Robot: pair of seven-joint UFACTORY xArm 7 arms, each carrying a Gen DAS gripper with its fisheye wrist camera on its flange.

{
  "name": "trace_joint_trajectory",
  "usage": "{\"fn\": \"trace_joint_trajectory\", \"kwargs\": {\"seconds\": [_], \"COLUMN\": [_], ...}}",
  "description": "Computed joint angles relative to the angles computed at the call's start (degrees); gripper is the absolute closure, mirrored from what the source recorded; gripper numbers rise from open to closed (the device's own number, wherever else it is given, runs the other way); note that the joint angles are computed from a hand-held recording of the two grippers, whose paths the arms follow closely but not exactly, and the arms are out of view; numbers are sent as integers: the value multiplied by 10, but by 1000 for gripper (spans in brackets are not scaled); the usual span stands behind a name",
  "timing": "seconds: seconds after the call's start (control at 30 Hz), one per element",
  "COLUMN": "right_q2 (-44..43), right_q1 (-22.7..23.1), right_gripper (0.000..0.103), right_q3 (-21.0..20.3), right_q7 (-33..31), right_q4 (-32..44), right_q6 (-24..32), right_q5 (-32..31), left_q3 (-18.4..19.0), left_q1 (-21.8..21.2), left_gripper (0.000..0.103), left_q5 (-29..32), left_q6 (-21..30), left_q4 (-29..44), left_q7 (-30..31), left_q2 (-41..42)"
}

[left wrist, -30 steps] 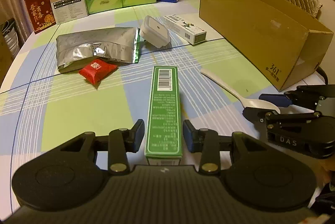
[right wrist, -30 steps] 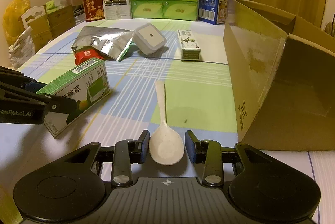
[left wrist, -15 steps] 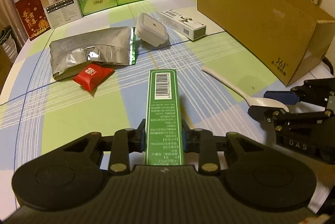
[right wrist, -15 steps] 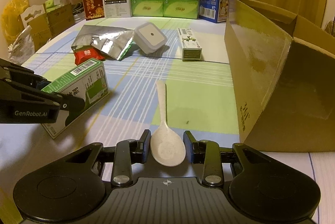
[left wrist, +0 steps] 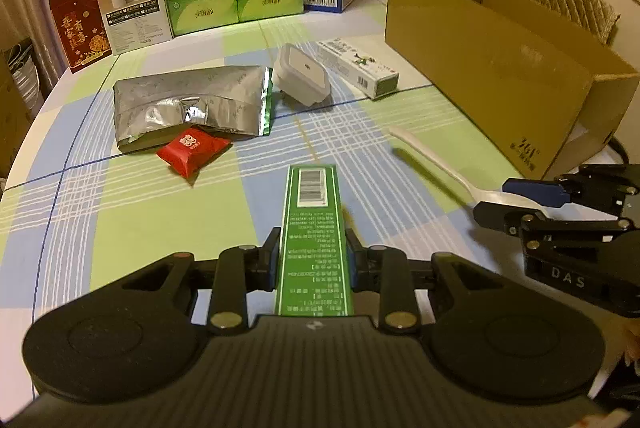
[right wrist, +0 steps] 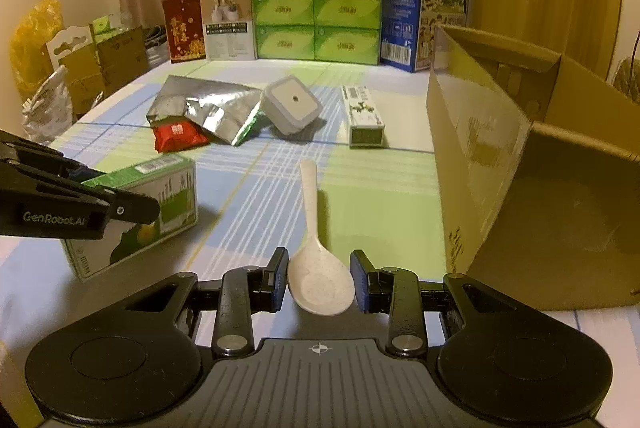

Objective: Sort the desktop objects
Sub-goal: 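Carry the spoon and green box into the cardboard box and open both tools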

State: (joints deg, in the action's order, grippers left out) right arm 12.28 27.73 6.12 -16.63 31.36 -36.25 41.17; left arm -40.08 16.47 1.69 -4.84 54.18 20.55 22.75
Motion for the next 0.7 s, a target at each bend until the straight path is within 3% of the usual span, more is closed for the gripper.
{"fn": "trace_joint_trajectory", "kwargs": {"seconds": [0.5,0.7], "right_q2": [-60,-111], "right_q1": [13,-1], "right_gripper": [73,73], "right_q3": [27,44], "right_q7": [-50,-86], "right_q4": [-26,-34], "right_q6": [-11,-15], "right_q5": [78,102], "left_q3": [-103,-191], "left_q1": [102,177], "left_gripper": [78,78], "left_q5": [21,31], "left_q6": [-10,-6], "left_q4": [-49,-56], "left_q7": [-11,-45], "left_q2": [-42,-65]}}
